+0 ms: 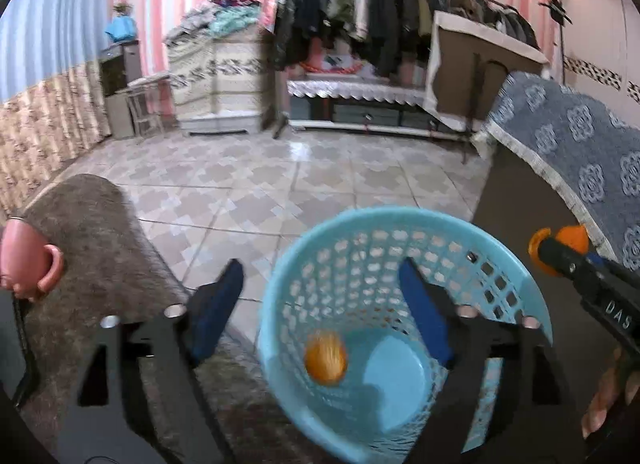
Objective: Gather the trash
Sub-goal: 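Open the left tool to drop the orange half into the basket, then move the left tool back over the rug toward the beige cloth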
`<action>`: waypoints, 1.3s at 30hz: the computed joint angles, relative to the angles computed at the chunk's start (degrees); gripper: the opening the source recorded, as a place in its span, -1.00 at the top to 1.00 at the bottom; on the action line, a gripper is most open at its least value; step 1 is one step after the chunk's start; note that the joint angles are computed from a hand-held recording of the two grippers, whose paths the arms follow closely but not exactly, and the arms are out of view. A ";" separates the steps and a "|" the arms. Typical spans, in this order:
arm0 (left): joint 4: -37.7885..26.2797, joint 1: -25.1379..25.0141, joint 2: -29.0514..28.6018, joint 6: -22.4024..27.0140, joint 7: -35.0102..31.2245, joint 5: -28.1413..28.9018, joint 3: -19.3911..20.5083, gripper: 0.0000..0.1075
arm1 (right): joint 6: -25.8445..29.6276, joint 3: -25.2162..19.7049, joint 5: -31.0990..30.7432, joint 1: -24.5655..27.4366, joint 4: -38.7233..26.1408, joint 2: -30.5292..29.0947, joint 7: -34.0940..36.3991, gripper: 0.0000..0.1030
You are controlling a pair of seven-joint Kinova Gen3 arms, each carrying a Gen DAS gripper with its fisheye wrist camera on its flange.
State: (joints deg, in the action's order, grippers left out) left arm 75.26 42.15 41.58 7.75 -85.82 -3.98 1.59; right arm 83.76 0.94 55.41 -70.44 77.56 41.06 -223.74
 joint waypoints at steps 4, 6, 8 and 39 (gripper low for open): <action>3.06 2.31 -1.83 -2.84 3.20 1.36 -5.17 -0.65 | -0.17 -0.05 -0.31 0.37 -0.96 0.55 0.93 0.40; 3.75 2.98 -2.30 -3.31 4.36 1.89 -6.92 -0.70 | -0.54 0.03 -0.50 0.63 -1.42 0.81 1.51 0.40; 4.93 2.97 -2.91 -4.18 5.17 2.27 -7.86 -0.70 | -0.77 0.23 -0.71 0.98 -2.62 1.42 2.73 0.40; 7.02 8.47 -2.93 -6.73 9.78 5.12 -19.67 -0.78 | -3.29 4.45 -3.40 1.56 -10.12 6.15 12.30 -0.67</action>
State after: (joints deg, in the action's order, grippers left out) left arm 82.27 50.62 38.65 1.02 -76.04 1.14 -18.08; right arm 80.47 5.39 52.01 -68.88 67.44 47.21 -211.44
